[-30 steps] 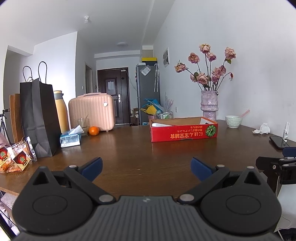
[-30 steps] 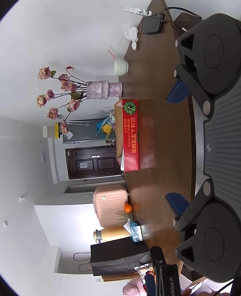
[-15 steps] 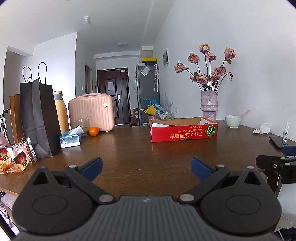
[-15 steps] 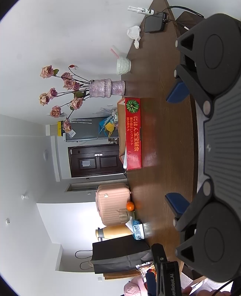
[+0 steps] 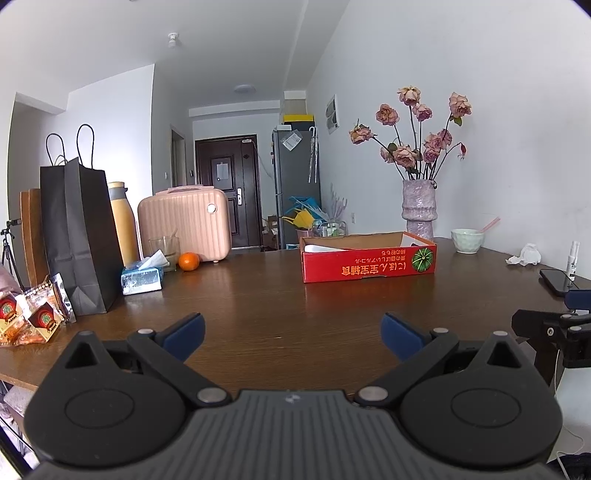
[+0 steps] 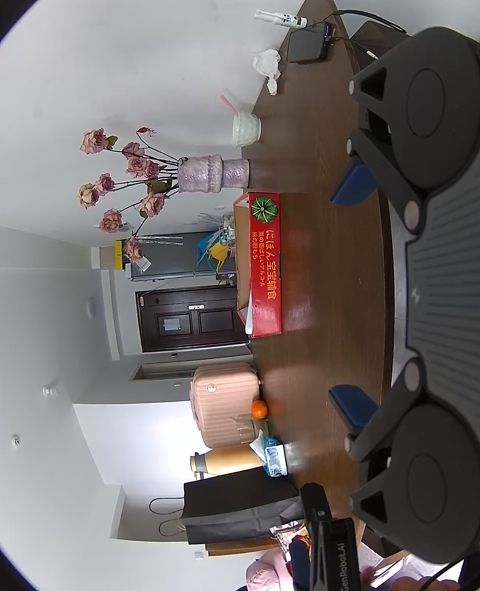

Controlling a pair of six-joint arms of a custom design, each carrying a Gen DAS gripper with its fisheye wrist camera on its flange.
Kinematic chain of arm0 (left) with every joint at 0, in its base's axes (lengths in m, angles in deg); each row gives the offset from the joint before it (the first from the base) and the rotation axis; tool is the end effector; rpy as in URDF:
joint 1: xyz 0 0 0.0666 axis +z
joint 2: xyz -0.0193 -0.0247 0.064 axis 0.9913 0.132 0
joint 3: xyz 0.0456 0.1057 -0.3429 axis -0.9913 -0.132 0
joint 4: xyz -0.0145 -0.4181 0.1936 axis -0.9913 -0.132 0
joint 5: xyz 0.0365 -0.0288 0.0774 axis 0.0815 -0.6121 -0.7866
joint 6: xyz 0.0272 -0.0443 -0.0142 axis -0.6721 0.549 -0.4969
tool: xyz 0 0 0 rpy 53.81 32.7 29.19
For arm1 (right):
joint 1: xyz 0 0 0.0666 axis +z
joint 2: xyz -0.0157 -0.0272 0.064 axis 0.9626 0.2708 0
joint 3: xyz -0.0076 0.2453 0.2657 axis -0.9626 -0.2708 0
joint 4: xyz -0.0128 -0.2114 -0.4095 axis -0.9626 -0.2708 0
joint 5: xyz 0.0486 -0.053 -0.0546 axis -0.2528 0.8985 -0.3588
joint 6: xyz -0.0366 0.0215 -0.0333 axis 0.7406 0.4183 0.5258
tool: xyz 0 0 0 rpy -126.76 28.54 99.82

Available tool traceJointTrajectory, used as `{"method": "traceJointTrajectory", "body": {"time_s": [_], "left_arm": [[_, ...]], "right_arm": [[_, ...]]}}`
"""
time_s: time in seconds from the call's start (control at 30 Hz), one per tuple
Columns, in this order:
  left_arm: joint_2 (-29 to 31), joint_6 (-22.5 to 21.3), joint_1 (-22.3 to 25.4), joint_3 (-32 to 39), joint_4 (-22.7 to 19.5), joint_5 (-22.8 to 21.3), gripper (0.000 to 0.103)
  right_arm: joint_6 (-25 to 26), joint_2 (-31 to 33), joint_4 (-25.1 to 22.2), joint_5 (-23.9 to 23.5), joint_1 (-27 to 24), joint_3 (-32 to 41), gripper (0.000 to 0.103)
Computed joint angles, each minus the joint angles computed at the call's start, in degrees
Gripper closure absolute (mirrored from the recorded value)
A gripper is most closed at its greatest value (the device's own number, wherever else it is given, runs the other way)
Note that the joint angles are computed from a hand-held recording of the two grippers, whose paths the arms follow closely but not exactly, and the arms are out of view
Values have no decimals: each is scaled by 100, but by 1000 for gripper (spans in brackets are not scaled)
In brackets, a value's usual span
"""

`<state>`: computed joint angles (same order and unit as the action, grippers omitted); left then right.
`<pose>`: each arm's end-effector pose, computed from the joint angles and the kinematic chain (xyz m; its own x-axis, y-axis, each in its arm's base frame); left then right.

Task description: Organize rigid objects

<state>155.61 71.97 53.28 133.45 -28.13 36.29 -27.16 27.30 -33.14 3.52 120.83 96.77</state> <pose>0.4649 -0.2595 0.4841 -0.1451 0.1711 -0.9745 0.4979 0.8638 0.0775 0.3413 0.3149 0.4697 -0.2237 0.2049 -0.9529 0.3218 0.9383 0.1263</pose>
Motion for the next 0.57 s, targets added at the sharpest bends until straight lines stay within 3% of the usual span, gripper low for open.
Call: {"method": "traceJointTrajectory", "body": {"time_s": [0.57], "left_arm": [[-43, -16, -46, -83, 129, -94, 0]], "right_arm": [[17, 36, 23, -26, -10, 28, 0]]}}
